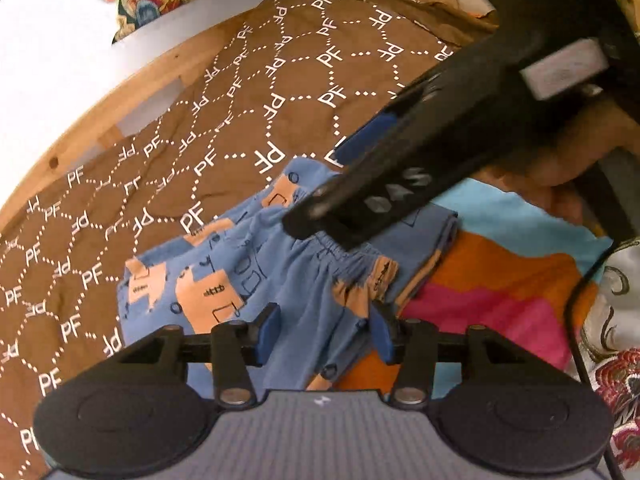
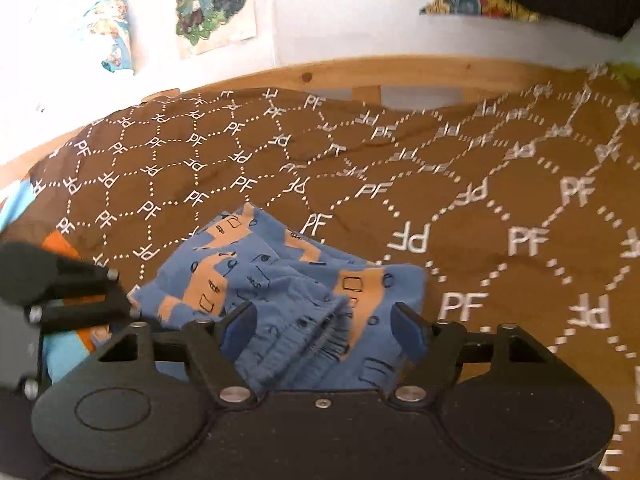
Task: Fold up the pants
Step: 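Fold the lifted pants edge over the stack with the left gripper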
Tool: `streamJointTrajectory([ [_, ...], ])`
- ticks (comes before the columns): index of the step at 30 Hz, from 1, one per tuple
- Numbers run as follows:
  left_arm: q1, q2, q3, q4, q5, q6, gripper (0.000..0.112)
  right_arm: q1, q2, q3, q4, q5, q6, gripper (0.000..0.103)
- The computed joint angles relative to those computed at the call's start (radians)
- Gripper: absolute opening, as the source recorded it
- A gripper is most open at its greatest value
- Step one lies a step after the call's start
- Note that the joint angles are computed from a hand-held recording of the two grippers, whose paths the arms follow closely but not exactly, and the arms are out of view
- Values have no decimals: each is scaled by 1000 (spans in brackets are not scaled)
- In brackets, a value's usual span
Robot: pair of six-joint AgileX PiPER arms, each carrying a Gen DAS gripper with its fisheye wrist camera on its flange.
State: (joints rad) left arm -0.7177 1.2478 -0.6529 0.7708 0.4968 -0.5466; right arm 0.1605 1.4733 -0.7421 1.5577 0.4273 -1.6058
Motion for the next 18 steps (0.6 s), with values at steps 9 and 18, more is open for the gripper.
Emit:
streamJointTrajectory([
  [9,103,-45,4,-267,-68,223,10,-17,64,-37,-8,43,94,16],
  [18,190,-120,-29,-595,-59,475,6,-65,-10,-42,-96,80,224,2],
])
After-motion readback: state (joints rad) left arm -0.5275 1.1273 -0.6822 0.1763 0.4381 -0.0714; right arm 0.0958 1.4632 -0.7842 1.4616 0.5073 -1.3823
